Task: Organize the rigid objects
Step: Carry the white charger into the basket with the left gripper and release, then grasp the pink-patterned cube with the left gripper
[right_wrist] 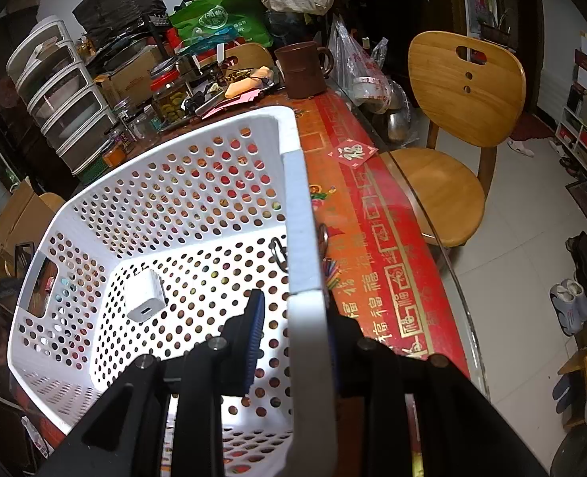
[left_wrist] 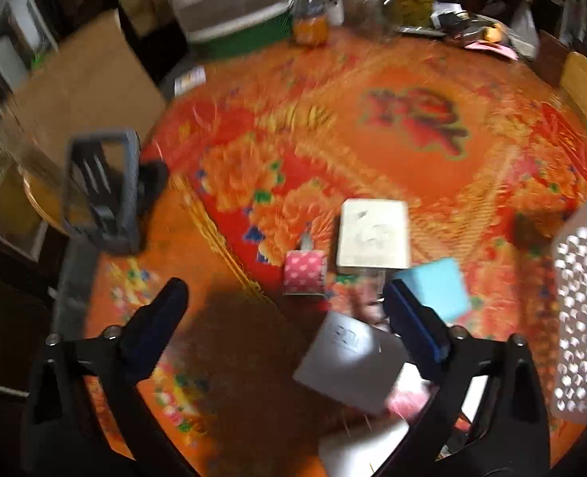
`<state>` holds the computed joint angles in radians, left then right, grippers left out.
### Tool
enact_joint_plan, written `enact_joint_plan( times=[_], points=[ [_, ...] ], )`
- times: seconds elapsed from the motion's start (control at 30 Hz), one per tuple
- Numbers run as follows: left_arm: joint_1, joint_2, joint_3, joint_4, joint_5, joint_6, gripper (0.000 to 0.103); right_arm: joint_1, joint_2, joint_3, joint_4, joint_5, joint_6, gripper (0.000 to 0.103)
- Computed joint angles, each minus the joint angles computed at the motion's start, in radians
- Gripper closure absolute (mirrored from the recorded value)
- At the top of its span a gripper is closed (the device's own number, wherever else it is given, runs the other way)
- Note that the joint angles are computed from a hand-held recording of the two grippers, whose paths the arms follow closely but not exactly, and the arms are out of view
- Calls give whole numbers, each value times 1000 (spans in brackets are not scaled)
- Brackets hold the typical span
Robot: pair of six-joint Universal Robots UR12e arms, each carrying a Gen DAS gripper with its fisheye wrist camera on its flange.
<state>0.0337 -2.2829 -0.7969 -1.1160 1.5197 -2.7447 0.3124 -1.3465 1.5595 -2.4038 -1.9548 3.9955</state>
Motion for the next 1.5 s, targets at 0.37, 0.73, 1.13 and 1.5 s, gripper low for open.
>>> enact_joint_plan(
  times=[0.37,0.73,1.13,1.5],
  points=[
    [2,-46,11,29,-12,-39,36,3,3,-10,30,-11,2,77],
    [-6,-33,-8,62,-25,-15,78,3,3,-11,30,-9,2,77],
    [-7,28,-53,226,13,-48,78,3,3,-11,28,-8,-6,77],
    [-60,159,-184,351,-74,68,78,2,3,-14,36,-10,-11,77]
  ],
)
